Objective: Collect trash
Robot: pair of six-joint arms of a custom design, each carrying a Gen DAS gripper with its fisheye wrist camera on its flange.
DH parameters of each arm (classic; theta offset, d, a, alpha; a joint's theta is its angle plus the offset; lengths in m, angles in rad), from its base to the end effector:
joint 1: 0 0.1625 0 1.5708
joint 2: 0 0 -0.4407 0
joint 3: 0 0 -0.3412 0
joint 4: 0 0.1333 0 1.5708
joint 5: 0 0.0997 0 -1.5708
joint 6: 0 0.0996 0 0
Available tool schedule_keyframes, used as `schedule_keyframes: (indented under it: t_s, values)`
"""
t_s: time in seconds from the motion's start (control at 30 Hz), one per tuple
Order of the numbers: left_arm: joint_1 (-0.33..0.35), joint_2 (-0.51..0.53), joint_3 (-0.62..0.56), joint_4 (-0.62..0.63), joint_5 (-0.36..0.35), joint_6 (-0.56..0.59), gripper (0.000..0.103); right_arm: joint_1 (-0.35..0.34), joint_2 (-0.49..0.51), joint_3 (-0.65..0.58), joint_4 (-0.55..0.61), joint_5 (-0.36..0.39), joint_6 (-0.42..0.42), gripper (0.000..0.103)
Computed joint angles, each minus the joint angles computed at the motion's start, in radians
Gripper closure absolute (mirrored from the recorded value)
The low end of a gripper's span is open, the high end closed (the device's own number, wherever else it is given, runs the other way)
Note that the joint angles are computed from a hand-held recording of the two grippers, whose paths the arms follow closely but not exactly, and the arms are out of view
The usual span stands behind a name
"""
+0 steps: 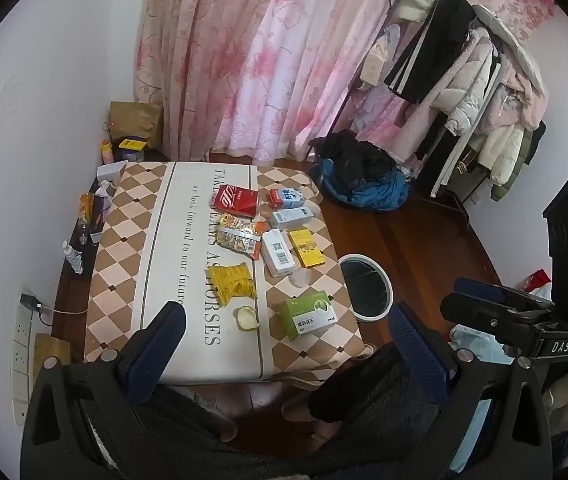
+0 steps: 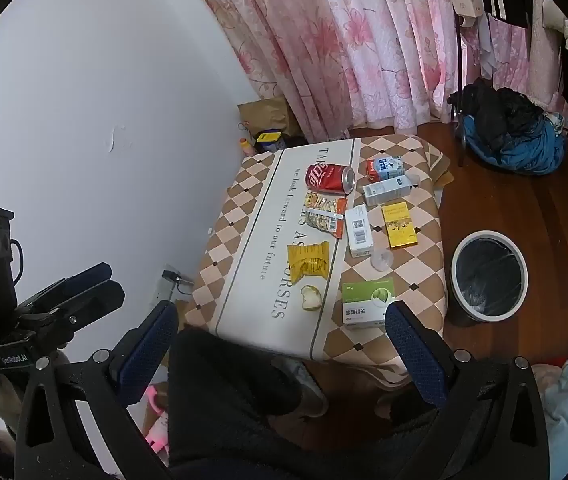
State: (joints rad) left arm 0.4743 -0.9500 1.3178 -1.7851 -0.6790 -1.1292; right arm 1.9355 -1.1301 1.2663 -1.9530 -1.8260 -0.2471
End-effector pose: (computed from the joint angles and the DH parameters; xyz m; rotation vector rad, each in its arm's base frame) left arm -0.4941 -0.4907 0.3212 0.0499 2.4477 -0.9658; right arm 0.3315 -0.5651 0.4456 0.8233 -2.7584 0.3769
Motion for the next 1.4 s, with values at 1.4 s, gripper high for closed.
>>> schedule_keyframes:
  t_s: [1.4]
  values:
    - [0.005, 0.012, 0.008, -0.01, -0.002, 0.008, 0.0, 0.014, -0.007, 0.019, -0.041, -0.079, -0.012, 0.0]
